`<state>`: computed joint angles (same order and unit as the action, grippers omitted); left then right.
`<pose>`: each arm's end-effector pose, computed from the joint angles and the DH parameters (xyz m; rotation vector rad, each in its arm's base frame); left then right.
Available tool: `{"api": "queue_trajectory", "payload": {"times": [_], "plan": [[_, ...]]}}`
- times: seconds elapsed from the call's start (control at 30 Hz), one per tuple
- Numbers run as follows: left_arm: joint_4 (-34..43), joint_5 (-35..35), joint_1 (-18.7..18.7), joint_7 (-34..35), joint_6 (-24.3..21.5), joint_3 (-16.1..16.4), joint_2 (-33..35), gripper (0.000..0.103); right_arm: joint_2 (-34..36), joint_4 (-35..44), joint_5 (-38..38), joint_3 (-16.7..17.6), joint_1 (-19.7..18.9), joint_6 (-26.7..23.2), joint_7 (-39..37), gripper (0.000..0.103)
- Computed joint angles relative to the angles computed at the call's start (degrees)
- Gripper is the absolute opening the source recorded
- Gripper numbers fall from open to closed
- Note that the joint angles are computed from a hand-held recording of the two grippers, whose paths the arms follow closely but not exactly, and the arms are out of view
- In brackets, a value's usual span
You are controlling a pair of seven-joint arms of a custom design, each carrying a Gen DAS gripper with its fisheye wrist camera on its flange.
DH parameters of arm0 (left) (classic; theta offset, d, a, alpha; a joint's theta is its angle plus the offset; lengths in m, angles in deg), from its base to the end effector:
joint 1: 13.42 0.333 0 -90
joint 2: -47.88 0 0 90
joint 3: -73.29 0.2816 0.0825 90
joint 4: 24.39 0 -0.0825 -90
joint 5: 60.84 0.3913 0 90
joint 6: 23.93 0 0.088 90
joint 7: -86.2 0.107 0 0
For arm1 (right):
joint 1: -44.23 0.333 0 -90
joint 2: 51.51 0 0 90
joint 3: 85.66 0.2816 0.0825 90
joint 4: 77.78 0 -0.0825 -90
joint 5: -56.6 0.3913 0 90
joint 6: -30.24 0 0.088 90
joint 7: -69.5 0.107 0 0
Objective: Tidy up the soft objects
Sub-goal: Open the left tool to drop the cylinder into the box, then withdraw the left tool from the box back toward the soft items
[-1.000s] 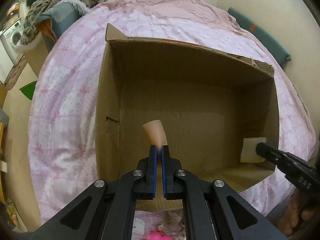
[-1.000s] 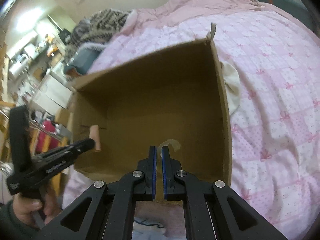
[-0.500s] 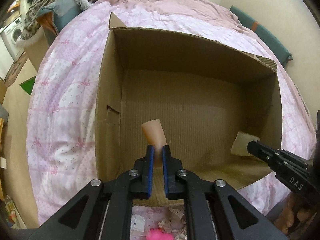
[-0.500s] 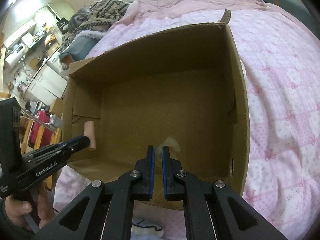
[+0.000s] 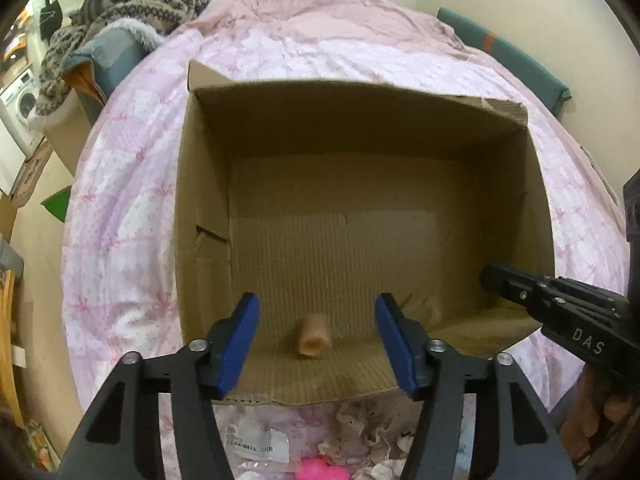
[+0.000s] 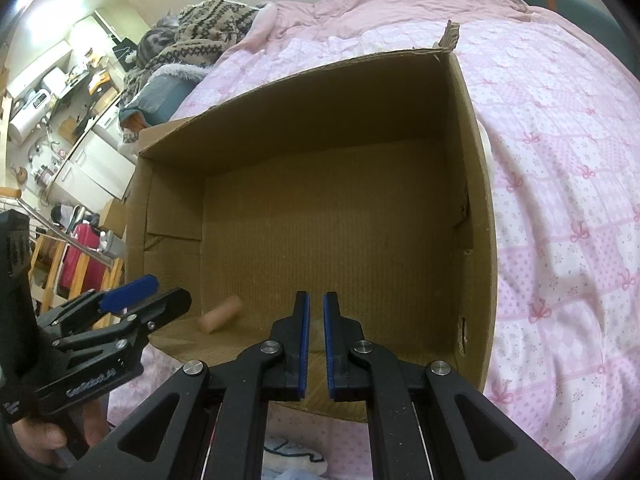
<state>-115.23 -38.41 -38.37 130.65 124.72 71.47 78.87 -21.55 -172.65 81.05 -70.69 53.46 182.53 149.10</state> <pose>0.6390 -0.3269 0.3389 -1.9929 1.8975 -0.5869 0.6582 0.2570 0.3325 -1.9567 1.5912 0.0349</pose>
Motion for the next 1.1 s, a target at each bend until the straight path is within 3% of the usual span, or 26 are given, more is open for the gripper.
{"api": "queue_trajectory", "payload": {"times": [0.17,0.33,0.57,0.67,0.77,0.8,0.87,1.1], "plan": [[1.36,1.69,-0.84,-1.26,-2.77,0.85,0.43,0.061,-0.43,-0.71,0.36,0.29,-0.30,0.43,-0.65,0.007],[0.18,1.98,-0.32,-2.68,-1.67,0.80,-0.30,0.062,-0.38,-0.66,0.99,0.55,-0.53,0.87,-0.96,0.007],[-0.44,6.07,-1.67,-6.76,-3.11,2.06,-1.57,0.062,-2.75,-3.58,9.21,4.65,-3.78,4.97,-9.40,0.009],[-1.42,10.63,-2.65,-9.89,-3.18,2.96,-2.77,0.062,-3.80,-4.56,11.10,4.62,-3.61,6.72,-11.07,0.019],[-2.42,13.04,-2.28,-12.44,-2.63,2.63,-3.81,0.063,-4.65,-5.35,13.68,5.21,-4.03,8.04,-13.13,0.050],[-2.48,13.72,-2.25,-13.16,-3.08,2.55,-4.02,0.063,-4.83,-5.45,14.19,5.10,-3.87,8.55,-13.34,0.070],[-2.54,14.67,-1.99,-14.29,-4.09,2.16,-4.44,0.063,-5.50,-6.33,15.99,5.56,-3.99,10.90,-14.59,0.073],[-6.72,15.61,0.07,-16.39,-2.13,0.52,-8.04,0.063,-7.65,-8.35,14.18,3.95,-2.65,12.08,-13.25,0.073]]}}
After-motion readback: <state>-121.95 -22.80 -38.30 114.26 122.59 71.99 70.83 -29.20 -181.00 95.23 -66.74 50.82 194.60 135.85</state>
